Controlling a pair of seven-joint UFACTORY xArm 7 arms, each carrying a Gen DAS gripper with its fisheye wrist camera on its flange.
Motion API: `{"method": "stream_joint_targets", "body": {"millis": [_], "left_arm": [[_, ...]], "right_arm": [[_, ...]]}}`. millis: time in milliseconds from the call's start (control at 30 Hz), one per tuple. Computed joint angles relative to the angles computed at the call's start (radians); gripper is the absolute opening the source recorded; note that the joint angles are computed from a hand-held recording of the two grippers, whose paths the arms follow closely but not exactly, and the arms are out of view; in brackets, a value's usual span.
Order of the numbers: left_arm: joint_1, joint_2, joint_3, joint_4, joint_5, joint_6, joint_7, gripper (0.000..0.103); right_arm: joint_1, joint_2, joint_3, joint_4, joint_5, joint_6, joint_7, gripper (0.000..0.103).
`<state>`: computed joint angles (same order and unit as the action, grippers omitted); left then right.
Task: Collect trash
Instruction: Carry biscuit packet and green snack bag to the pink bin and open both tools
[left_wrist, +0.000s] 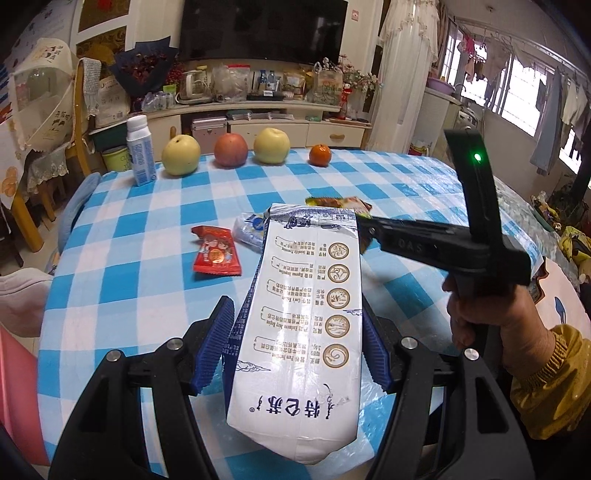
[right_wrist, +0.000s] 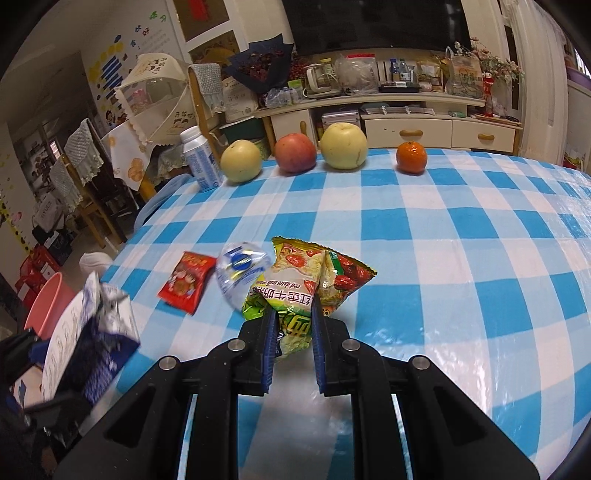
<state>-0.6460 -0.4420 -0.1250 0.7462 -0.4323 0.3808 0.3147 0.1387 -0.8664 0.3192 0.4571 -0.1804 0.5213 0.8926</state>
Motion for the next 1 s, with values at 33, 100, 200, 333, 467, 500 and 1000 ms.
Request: {"method": "stream_joint_targets", "body": {"millis": [33,100,200,333,467,500,1000], "left_arm": [[0.001,-0.015,0.007,-0.009,-0.003,-0.003,0.004,0.066],[0.005,-0.039,0.019,-0.023,-0.006,-0.003,0.006,0.066],[0.012,-0.082,0.043,-0.05,-0.011,-0.008,0.011,0.066],[0.027,-0.129,0.073,-0.077,-0.013,-0.019,0.011,0.066],[0.057,-0.183,0.11,-0.108,-0.005,-0.026,0.009,0.066],[0.065,-0.194,0.117,-0.114,-0.002,-0.026,0.007,0.066],[0.394,-0.307,0.236,-0.201,0.116,-0.045,-0.097,0.066]], "right_arm": [[0.007,-0.004,0.009,0.003,0.003,0.006,0.006,0.018],[0.019,-0.01,0.024,0.012,0.005,0.016,0.016,0.018],[0.035,-0.01,0.043,0.027,0.006,0.025,0.028,0.018],[0.054,0.011,0.073,0.063,0.003,0.03,0.048,0.018],[0.063,0.064,0.114,0.126,-0.015,0.02,0.069,0.018],[0.064,0.078,0.123,0.14,-0.021,0.016,0.074,0.018],[0.028,0.73,0.383,0.729,-0.414,-0.081,0.202,0.018]]}}
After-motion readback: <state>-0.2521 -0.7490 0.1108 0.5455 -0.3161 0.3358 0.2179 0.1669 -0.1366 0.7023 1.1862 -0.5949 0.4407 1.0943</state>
